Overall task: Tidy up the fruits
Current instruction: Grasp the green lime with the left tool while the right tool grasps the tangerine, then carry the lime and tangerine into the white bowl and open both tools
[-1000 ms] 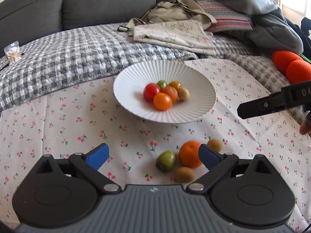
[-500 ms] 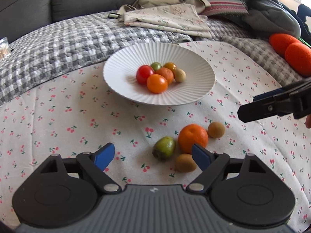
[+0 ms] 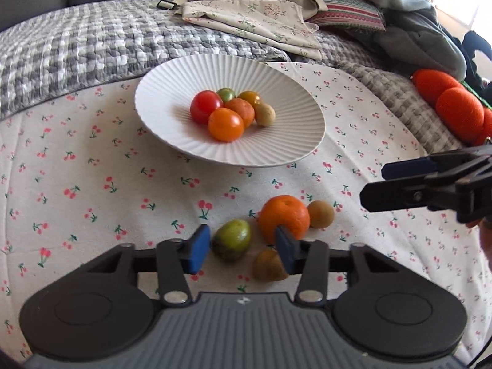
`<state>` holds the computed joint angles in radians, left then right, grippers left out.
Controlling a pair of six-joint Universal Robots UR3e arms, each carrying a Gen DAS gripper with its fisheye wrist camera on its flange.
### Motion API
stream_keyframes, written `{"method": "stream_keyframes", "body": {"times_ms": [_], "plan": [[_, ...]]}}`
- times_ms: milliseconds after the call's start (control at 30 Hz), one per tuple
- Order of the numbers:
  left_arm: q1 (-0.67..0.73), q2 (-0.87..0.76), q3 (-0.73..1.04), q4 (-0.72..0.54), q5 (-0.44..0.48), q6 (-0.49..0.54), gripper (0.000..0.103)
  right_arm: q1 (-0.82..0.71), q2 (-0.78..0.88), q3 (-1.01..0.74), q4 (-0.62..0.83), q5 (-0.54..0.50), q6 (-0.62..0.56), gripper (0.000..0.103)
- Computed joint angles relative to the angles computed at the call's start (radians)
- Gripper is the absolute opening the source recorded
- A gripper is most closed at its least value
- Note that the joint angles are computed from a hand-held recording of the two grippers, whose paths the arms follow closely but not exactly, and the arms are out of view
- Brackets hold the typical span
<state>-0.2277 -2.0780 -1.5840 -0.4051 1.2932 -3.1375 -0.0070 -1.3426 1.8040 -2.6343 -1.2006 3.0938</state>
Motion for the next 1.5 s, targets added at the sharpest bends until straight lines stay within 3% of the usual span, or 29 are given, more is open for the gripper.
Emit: {"method": "stream_keyframes", "body": {"times_ms": [400,467,533,600,933,1333,1400,1500], "plan": [[0.007,0.011,-0.033,0.018,-0.001,0.061,0.041,0.014,0.009,-0.002,-0.014,-0.013,-0.013,0.093],[-0.013,0.001,-0.009,-0.001,0.020,0.086,0.037,0.017,0.012,-0.002,-0.018,-0.019,-0.014,0.093],[-0.037,-0.020,0.028,-0.039,0.060,0.096,0.026,0.017,0.013,-0.001,-0.024,-0.017,-0.012,0.093],[-0.054,-0.024,0.031,-0.031,0.092,0.106,0.026,0.017,0.012,0.001,-0.028,-0.014,-0.013,0.093],[0.003,0.079,-0.024,-0.060,0.135,-0.027,0.025,0.038,0.043,0.017,-0.100,0.031,-0.064,0.090],[0.048,0.157,-0.069,-0.081,0.149,-0.105,0.025,0.157,0.213,-0.091,-0.169,-0.050,-0.091,0.059],[0.045,0.149,-0.063,-0.095,0.157,-0.101,0.025,0.162,0.229,-0.107,-0.156,-0.046,-0.111,0.039],[0.039,0.144,-0.063,-0.094,0.167,-0.093,0.025,0.175,0.229,-0.100,-0.170,-0.063,-0.155,0.039]]}}
